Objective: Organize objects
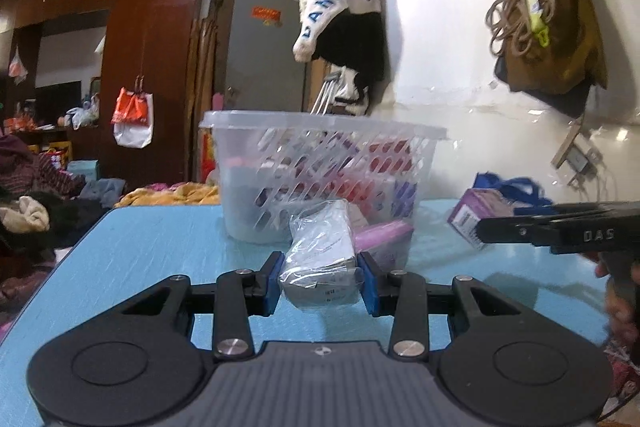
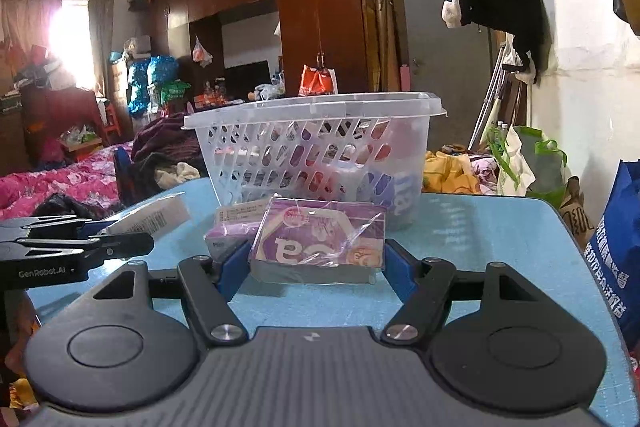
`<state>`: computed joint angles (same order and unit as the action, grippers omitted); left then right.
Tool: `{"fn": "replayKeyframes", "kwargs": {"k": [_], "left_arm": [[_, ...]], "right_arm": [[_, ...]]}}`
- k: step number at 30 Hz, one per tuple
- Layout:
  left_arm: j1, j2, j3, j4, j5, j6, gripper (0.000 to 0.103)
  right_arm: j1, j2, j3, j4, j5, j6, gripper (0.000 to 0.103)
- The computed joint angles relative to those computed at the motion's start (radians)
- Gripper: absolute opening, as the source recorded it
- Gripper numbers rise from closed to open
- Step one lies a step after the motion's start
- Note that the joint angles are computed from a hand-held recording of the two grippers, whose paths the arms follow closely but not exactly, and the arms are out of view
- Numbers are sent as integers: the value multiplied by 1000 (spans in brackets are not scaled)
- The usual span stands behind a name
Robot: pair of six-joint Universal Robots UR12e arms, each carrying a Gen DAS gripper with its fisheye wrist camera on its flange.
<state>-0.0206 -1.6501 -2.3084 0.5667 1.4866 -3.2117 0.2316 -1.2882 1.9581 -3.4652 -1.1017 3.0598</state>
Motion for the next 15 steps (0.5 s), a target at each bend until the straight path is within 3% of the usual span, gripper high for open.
{"fn": "replayKeyframes", "kwargs": {"k": [2, 5, 8, 11, 13, 15], "left_arm": [[7, 4, -3, 21, -19, -19, 43], [21, 19, 8, 30, -45, -44, 43], [47, 34, 60, 0, -86, -79, 43], [57, 31, 160, -97, -87, -77, 43], [56, 19, 244, -223, -63, -66, 43], [67, -1, 319, -339, -105, -75, 43]], "right_arm": [[-5, 4, 7, -55, 13, 21, 73], [-14, -8, -8, -63, 73, 29, 73], [7, -13, -77, -61, 34, 10, 73], [53, 9, -200, 78, -81, -79, 73], [72, 38, -284, 192, -131, -108, 73], [88, 70, -354, 269, -193, -123, 73]]}}
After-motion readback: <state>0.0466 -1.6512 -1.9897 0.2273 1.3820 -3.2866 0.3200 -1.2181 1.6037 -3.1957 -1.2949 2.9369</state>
